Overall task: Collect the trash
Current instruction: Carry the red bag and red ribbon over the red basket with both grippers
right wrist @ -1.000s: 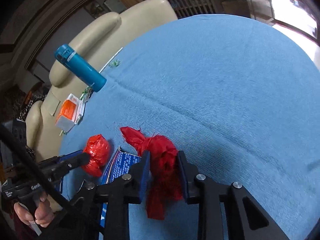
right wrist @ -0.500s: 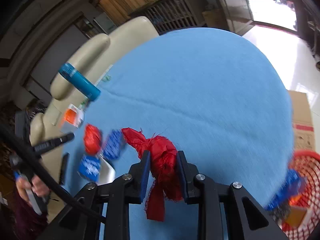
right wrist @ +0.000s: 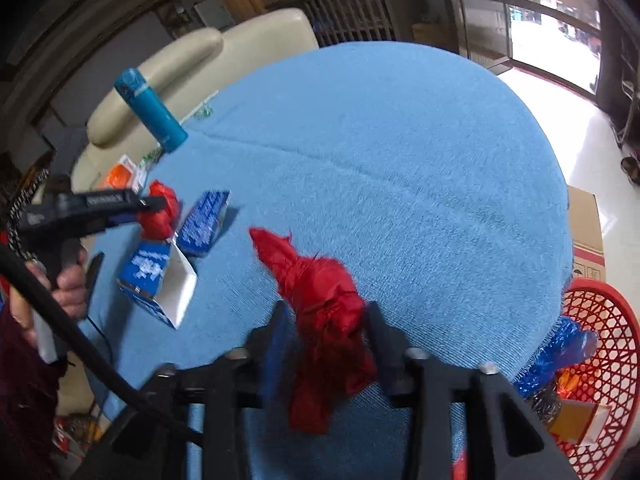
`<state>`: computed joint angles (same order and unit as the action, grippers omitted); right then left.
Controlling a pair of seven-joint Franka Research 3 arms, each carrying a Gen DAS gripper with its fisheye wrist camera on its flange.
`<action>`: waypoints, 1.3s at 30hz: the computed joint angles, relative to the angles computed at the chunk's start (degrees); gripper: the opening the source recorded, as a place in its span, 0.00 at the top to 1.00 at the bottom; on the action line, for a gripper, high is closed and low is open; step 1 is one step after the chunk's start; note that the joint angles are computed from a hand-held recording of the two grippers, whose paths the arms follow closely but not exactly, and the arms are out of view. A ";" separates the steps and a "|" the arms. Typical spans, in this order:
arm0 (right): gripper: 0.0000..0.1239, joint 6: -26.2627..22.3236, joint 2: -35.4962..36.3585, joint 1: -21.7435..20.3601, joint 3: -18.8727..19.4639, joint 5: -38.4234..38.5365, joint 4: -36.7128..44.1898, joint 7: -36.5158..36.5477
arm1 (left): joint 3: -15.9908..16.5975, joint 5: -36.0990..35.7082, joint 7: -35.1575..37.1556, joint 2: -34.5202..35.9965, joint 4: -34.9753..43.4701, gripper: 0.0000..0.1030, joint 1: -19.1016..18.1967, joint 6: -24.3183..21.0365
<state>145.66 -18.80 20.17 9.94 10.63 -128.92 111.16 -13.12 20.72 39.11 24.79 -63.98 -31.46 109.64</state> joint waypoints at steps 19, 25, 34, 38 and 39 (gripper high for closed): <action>0.72 8.03 -16.19 -3.23 1.32 -0.42 -10.64 4.65 | -2.33 17.21 3.52 -3.21 3.52 0.57 -14.17 1.01; 0.72 6.50 -26.40 -5.51 1.38 0.43 -15.98 6.30 | -2.02 19.06 2.54 -1.14 5.52 0.56 -18.85 1.53; 0.71 5.08 -34.75 -7.71 0.77 2.40 -21.16 7.71 | -0.74 16.28 7.36 3.13 10.50 0.56 -23.65 -3.10; 0.71 6.18 -35.08 -7.28 0.00 3.97 -22.29 7.49 | 0.14 18.35 7.80 3.36 11.18 0.56 -25.19 -3.72; 0.71 6.37 -35.15 -7.08 -0.10 4.22 -22.47 7.25 | 0.28 18.78 7.87 3.92 12.21 0.57 -25.84 -4.54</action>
<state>152.03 -53.95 13.08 9.84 14.85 -151.40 118.40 -12.83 39.50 46.98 28.71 -51.77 -57.30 105.10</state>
